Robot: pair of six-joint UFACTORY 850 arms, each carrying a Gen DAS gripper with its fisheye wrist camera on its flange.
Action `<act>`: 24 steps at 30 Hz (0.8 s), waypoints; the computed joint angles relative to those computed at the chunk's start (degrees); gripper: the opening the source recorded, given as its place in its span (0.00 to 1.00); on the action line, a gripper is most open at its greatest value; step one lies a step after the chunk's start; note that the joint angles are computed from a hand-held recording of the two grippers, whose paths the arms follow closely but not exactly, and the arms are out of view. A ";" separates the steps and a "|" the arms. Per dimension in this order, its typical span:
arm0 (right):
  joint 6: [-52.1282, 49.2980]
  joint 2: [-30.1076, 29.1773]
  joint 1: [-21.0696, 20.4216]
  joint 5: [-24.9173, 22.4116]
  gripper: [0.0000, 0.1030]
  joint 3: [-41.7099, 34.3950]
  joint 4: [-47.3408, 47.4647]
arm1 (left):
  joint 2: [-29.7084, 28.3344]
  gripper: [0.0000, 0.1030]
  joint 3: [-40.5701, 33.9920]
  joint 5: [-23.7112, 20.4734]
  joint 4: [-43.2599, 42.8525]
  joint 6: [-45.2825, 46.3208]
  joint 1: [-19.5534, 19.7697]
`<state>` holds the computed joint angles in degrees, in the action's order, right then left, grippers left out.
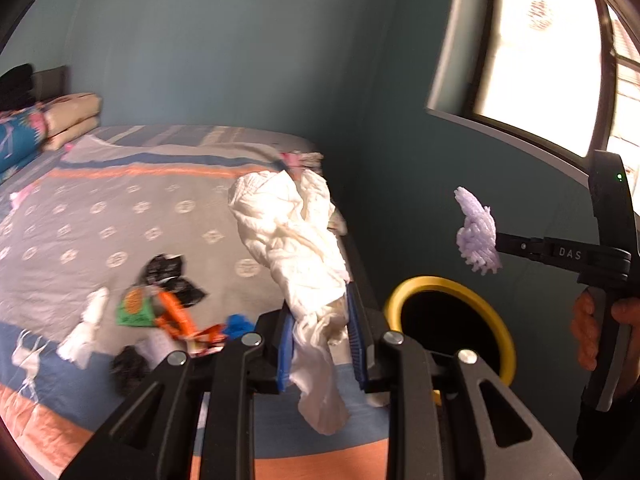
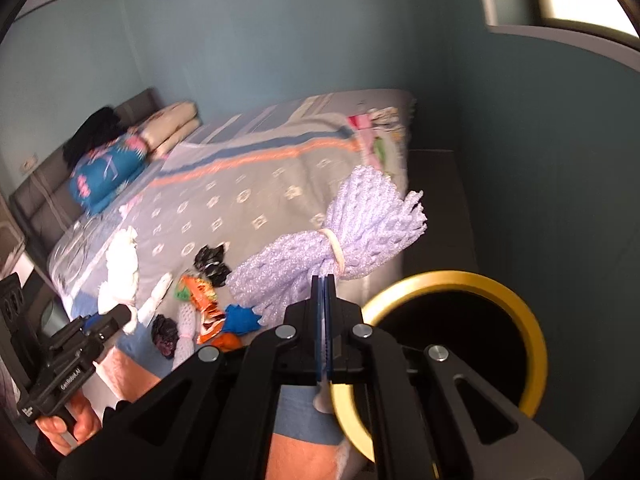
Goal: Collect trash
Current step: 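Carry the foam net and white tissue over the yellow-rimmed bin with both grippers, then open the right gripper over the bin while the left gripper releases the white tissue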
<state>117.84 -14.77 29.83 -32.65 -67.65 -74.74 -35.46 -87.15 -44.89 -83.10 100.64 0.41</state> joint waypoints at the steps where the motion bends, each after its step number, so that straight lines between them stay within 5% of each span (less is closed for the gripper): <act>1: 1.92 1.63 0.16 -0.89 0.01 1.97 -0.68 | 0.24 0.21 0.24 -0.60 0.67 -0.37 -0.66; 14: 12.65 10.22 -0.71 -7.84 0.01 13.77 -4.67 | 1.36 0.21 3.00 -3.18 3.08 -2.20 -7.15; 24: 17.89 9.53 -4.79 -1.96 0.01 16.71 -8.66 | -1.16 0.22 2.25 -0.64 8.26 -5.76 -11.61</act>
